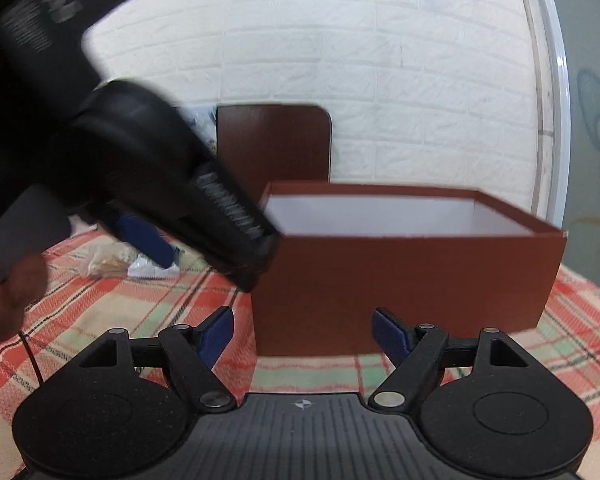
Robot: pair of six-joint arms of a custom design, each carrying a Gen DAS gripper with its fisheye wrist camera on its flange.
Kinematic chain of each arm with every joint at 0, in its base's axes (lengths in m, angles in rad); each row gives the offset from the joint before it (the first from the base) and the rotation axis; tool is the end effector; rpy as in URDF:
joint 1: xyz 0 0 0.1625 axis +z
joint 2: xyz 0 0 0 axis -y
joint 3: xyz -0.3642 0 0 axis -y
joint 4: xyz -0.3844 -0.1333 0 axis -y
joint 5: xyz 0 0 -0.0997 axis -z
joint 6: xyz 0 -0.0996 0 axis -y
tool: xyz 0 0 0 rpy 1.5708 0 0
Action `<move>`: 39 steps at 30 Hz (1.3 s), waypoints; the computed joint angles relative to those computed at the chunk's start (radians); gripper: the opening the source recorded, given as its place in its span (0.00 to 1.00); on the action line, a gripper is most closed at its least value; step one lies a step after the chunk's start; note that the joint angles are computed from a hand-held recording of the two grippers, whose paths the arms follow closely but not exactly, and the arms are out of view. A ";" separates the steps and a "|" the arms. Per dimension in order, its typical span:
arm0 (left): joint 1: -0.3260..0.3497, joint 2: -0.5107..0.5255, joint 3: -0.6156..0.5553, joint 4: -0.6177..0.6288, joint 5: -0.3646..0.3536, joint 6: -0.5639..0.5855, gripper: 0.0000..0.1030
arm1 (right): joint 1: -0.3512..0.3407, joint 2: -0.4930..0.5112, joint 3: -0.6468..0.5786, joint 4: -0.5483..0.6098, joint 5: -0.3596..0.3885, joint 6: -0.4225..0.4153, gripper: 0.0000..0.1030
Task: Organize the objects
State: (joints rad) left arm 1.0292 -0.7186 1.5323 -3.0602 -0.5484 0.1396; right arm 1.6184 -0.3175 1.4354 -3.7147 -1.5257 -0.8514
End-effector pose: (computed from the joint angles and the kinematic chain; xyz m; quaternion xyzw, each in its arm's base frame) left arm -0.1472 -0.6682 0.1447 0.1220 0.8298 -0.3754 0.3946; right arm 0.1686 -0.6437 -0.0357 0.3885 -0.7797 0.4593 0.1739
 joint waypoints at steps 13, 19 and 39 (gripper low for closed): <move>0.054 -0.079 0.129 0.114 0.099 -0.183 0.68 | 0.011 -0.037 0.014 0.146 -0.151 0.111 0.74; 0.057 -0.095 0.159 0.126 0.092 -0.209 0.71 | 0.017 0.010 -0.053 0.133 -0.148 0.121 0.74; 0.075 -0.080 0.185 0.003 0.099 -0.156 0.91 | -0.010 -0.009 -0.049 0.165 -0.121 0.192 0.75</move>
State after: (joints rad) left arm 1.1040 -0.7984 1.7172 -3.0569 -0.4491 -0.0160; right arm 1.6088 -0.3266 1.3863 -3.5499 -1.6463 -0.6593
